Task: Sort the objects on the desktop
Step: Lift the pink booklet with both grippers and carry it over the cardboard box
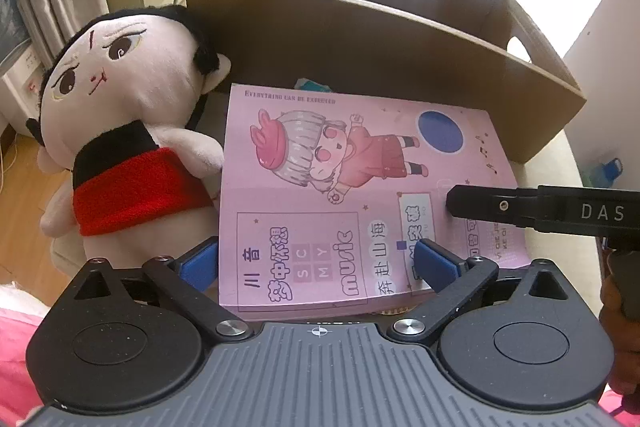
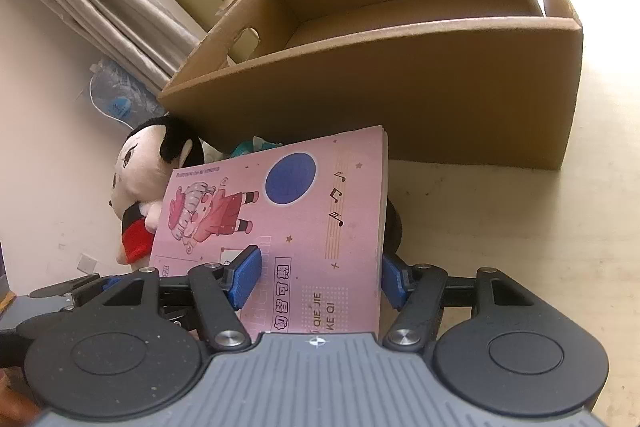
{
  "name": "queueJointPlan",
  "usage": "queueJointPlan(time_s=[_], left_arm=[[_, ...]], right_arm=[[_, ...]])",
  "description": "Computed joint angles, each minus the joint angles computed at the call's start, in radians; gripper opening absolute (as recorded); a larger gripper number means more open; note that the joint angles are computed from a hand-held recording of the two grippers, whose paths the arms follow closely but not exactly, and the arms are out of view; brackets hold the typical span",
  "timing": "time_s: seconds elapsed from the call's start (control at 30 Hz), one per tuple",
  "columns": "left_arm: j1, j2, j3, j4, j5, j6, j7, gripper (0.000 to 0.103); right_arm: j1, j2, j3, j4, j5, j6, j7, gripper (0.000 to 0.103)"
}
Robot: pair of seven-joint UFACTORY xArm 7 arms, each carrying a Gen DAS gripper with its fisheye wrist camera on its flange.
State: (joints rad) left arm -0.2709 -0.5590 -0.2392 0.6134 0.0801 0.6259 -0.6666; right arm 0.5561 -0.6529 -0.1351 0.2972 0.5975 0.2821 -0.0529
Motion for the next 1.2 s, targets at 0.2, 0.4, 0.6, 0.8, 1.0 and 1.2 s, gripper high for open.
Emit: queueJointPlan(time_s=[0.2,0.4,0.6,0.8,1.0,1.2], left_arm=[[-0.001,-0.023,0.005,-0.006,-0.008,-0.001,-0.003,0.101],[0.001,-0.054,0.005,-0.023,-0.009,-0.007,-0.004,0.102],[0.011,-0.076,-0.011,-0.027,0.002,-0.009,-0.019,0.102],[0.019,-0.102,-0.028,-0.035,0.025,-0.007,-0.042,0.102],[0.025,-0.124,-0.039,-0.031,0.037,0.001,-0.06,0.102],[0.03,-0.16,-0.051,-0.026,0.05,0.023,-0.08,0.102]], right_arm=[[-0.035,-0.03,0.027,-0.002,-0.038,0.026,0.024,0.066],[-0.06,-0.07,0.045,-0.008,-0.075,0.053,0.052,0.066],[-0.067,-0.116,0.045,-0.021,-0.103,0.062,0.065,0.066],[-0.068,-0.154,0.047,-0.027,-0.126,0.068,0.078,0.066],[-0.064,-0.181,0.056,-0.024,-0.142,0.079,0.097,0.066],[-0.056,-0.202,0.059,-0.012,-0.153,0.09,0.111,0.066]])
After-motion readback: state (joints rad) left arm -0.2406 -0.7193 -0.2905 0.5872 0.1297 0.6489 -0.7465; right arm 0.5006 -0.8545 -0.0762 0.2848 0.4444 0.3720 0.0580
